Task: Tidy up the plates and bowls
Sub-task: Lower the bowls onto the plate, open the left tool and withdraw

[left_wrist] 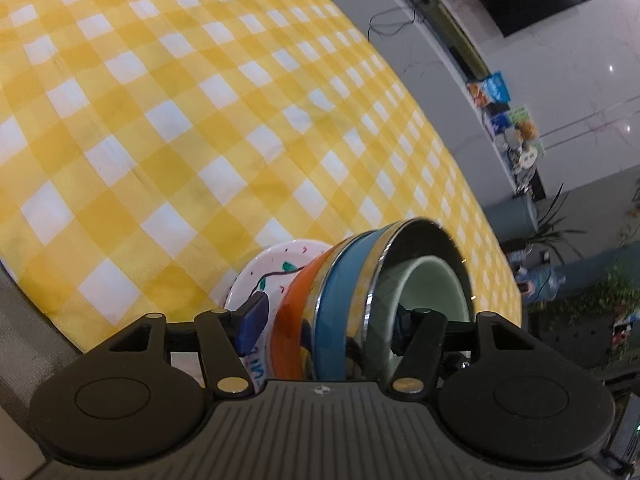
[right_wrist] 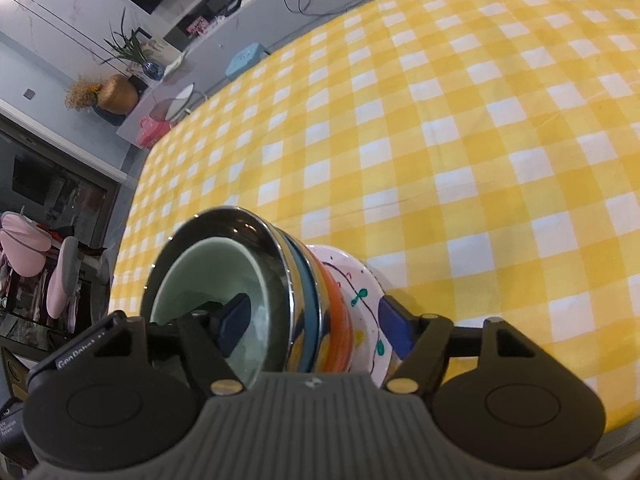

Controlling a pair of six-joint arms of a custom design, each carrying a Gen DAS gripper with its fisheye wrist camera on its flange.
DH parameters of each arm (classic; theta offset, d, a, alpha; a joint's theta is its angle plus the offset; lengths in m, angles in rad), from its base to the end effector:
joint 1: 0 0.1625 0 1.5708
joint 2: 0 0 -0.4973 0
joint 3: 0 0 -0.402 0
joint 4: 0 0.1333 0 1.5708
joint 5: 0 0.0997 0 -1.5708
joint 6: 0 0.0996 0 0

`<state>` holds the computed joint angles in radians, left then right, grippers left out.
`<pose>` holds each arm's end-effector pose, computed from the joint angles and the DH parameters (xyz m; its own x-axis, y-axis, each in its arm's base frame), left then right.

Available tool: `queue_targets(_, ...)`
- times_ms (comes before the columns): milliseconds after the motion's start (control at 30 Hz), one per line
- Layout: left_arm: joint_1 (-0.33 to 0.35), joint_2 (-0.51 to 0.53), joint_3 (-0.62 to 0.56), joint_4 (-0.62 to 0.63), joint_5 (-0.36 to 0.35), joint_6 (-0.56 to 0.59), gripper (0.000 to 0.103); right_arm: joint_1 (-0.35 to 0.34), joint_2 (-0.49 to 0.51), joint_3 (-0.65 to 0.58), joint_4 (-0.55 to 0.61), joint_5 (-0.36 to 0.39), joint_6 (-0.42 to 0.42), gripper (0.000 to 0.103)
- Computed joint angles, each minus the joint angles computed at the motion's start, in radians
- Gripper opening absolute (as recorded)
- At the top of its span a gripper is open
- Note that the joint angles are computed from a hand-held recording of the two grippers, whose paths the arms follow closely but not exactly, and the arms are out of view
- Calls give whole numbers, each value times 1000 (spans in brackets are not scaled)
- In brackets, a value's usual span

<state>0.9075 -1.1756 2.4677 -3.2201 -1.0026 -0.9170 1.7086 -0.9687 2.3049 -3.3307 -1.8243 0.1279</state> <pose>-0.1143 -0.4498 0.1912 -0.9323 -0.3605 -0.0291 -0.2683 0.7433 -0.6128 0.1768 -0.4860 0.1345 -0.9811 0.0846 0.1743 -0.0001 0.8995 -0.4369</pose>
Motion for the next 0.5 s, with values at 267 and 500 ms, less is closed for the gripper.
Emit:
queue_targets(267,-162,-70,43,-17,222,26,71,55,-41,50,-135,-47,-54,75)
queue_targets(500,-368,-95,90,16,441,166,68,146,-71,141,-393,-139,-222,75)
